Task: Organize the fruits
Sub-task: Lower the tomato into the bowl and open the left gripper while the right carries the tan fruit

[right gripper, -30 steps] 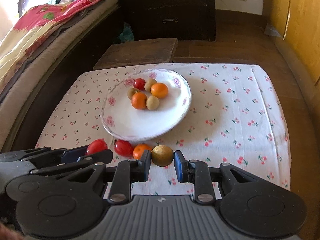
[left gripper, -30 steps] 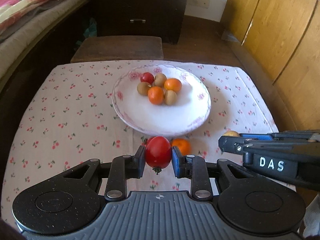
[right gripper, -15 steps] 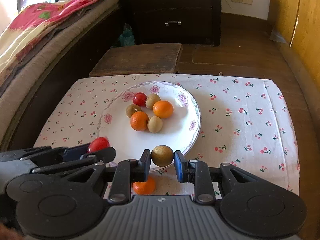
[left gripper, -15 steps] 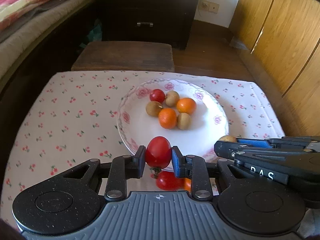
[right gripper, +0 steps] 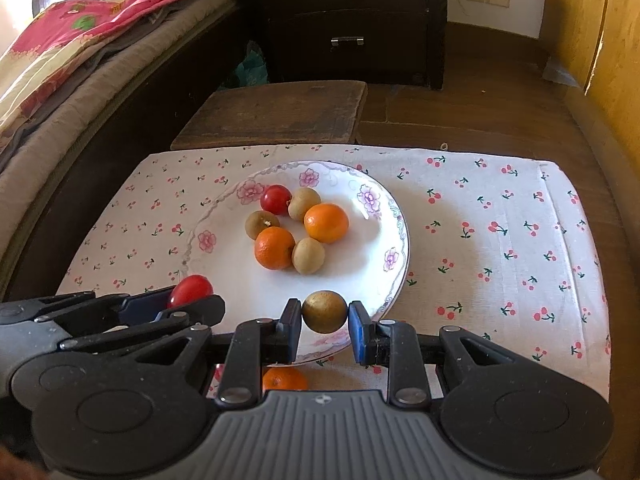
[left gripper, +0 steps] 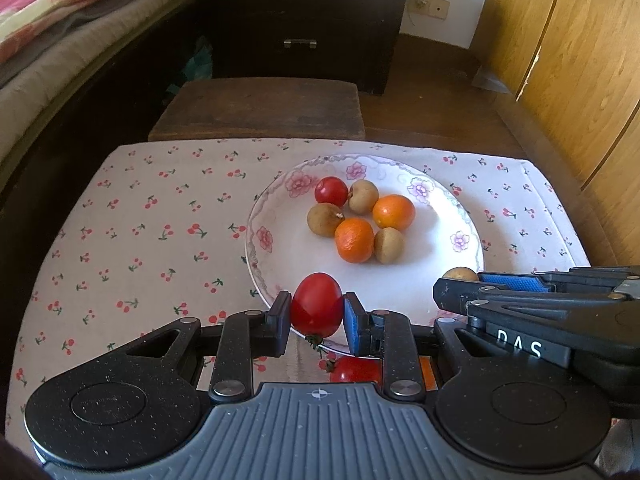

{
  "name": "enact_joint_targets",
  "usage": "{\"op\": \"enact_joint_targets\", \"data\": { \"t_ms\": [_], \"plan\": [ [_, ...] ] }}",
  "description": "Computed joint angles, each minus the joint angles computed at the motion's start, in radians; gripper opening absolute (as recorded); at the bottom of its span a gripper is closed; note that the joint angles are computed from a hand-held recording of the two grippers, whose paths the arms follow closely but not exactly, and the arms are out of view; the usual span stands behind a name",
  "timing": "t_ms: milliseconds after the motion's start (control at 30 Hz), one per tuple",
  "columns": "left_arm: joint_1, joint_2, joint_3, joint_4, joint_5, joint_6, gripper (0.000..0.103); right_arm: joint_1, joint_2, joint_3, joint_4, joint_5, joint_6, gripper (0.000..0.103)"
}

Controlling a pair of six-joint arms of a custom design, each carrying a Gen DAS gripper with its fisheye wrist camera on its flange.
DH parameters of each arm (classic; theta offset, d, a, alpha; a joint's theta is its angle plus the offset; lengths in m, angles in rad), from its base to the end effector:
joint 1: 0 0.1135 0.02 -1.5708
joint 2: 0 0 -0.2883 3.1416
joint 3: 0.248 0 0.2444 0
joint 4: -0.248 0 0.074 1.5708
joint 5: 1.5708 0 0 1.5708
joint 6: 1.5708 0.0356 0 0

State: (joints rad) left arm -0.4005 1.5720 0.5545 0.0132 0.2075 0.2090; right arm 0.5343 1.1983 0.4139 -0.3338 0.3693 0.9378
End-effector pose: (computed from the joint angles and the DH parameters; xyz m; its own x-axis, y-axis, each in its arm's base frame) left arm 0.2313 -0.1059 0.1399 -0.6598 0.4998 -0.5611 0.6340 0.7711 -0.0587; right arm 0.1546 0.0765 0.1607 -0.7312 0.4410 -0.5204 0.4235 0.8916 0.1605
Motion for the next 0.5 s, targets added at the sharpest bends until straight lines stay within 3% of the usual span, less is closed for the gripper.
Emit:
{"op": "enact_joint_targets", "data": {
  "t_ms": [500],
  "plan": [
    [-0.001,0.022,-0.005,0.024,-0.023,0.003,0.035,-0.021,0.021,-0.029,0.072,-0.025,-0.020,0.028]
  ]
}}
